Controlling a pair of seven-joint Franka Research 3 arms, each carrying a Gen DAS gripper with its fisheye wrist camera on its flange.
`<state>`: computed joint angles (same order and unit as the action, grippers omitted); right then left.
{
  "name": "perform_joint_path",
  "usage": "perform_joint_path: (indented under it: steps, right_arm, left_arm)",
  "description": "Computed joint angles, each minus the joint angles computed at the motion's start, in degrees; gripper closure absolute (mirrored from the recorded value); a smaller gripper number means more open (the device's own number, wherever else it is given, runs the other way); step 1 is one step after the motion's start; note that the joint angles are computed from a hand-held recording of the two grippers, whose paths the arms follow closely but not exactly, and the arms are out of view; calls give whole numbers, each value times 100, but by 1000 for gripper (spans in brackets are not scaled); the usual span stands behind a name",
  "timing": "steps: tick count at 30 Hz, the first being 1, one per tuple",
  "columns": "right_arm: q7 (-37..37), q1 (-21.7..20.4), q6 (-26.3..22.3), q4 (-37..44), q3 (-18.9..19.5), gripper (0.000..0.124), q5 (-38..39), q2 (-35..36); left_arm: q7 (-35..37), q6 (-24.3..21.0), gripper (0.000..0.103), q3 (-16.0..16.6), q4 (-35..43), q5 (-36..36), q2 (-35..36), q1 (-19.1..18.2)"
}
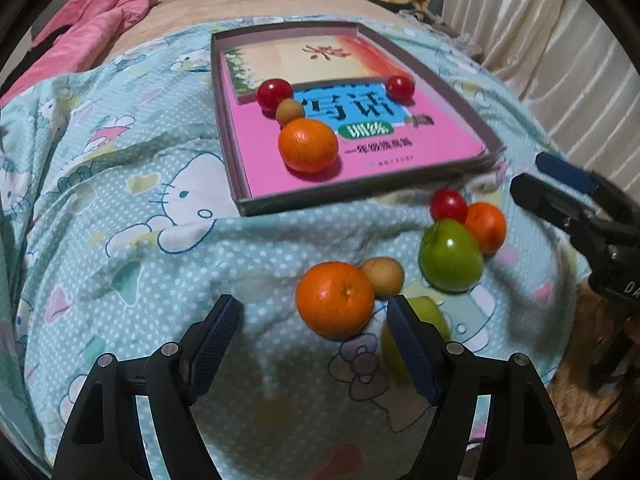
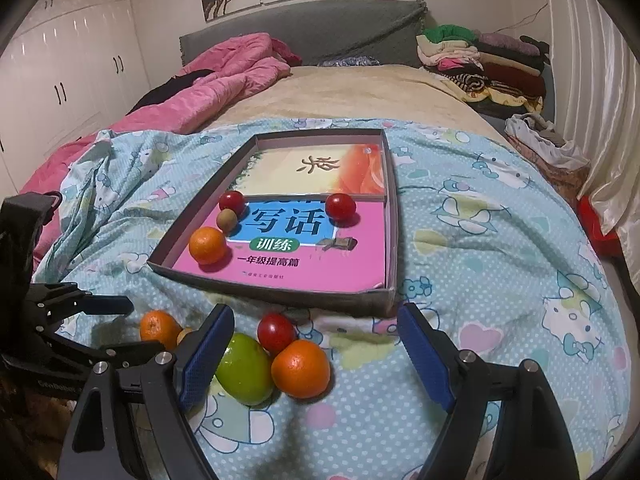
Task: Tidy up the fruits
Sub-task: 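Grasp an orange with the left tool while the right tool grasps another orange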
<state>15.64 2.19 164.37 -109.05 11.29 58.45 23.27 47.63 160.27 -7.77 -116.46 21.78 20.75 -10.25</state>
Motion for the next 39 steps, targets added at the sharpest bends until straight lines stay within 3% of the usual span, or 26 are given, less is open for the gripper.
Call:
perform_joint_path:
  steps: [13,20,27,36,39]
  right_arm:
    - [1912,441,-243,-9,-578,41,-2066,167]
    - [2519,437,-490,76,-665,56,-2716,266]
    - [2582,264,-967,282,-538,65,-2836,384]
    - [2529,97,-1965,971,-486,80,-2606,805]
    - [2533,144,-1948,1011,-509,84,-2642,851]
  left_arm:
    - [118,12,31,57,162,50,200,-22]
    - [134,74,33,70,239,96,278,-26]
    - [160,106,34,80,264,104,312,-29]
    - [180,141,35,84,292,90,349,-28]
    - [186,153,35,88,304,91,365,-30]
